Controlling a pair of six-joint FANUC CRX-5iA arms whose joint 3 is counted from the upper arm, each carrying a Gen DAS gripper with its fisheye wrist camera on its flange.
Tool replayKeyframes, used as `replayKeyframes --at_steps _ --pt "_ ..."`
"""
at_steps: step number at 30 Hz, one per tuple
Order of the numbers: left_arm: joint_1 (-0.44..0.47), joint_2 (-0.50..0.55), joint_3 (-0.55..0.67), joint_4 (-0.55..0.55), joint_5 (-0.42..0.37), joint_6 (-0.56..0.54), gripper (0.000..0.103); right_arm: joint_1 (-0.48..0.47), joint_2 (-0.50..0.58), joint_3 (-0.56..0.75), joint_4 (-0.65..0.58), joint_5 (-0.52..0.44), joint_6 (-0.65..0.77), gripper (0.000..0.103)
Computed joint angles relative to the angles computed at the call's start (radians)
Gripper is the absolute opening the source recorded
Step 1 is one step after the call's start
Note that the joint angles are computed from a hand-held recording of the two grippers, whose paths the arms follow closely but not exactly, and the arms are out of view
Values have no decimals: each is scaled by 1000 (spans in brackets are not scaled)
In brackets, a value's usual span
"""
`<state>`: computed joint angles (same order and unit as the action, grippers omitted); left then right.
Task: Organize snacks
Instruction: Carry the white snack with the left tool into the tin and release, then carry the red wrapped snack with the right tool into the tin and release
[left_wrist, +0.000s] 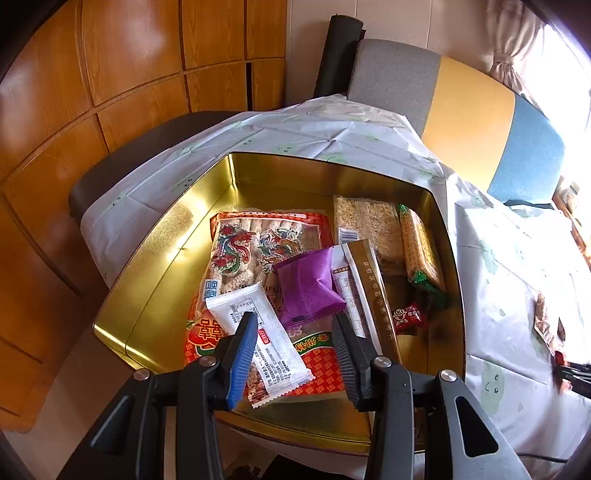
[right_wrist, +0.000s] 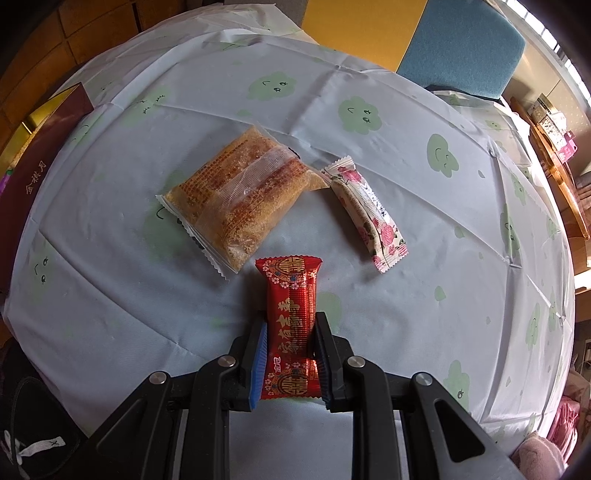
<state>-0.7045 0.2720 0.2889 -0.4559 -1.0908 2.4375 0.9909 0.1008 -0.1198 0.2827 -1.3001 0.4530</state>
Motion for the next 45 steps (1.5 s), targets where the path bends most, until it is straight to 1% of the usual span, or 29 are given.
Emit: replayKeyframes --at_steps 5,9,11,15,18,21,24,27,29,32,34,37,39,43,45 --pt "3 -1 -6 7 5 -2 43 8 14 35 -23 -33 -10 23" --pt "4 -2 -9 1 2 8 43 38 9 45 -17 -29 -33 23" --pt "7 -2 -11 3 2 10 43 58 1 47 0 -12 -48 23" --pt "11 -6 -17 3 3 17 43 89 1 67 42 69 -31 23" --pt "17 -13 -23 -2 2 33 43 99 34 121 56 128 23 23" --pt "21 -26 -27 -33 -12 69 43 106 72 179 60 215 82 23" --pt "32 -44 -37 -61 -26 106 43 105 134 272 34 285 174 23" --pt "43 -62 -47 -90 -45 146 43 105 200 376 -19 357 279 23" --pt "48 -71 -54 -104 -54 157 43 109 258 461 -51 376 352 23" --pt "59 -79 -66 -105 -58 169 42 104 357 600 -126 360 461 23" --pt "64 -80 -73 -101 -56 168 43 98 424 690 -177 320 514 23" --pt "66 -79 -78 -95 -50 161 43 97 506 790 -211 255 546 23" --pt "64 -78 -78 -100 -49 159 42 96 538 830 -229 224 560 23" --pt "60 -78 -78 -100 -50 157 42 96 548 838 -245 231 577 23" --pt "57 -78 -76 -100 -50 155 42 100 586 888 -240 191 599 24"
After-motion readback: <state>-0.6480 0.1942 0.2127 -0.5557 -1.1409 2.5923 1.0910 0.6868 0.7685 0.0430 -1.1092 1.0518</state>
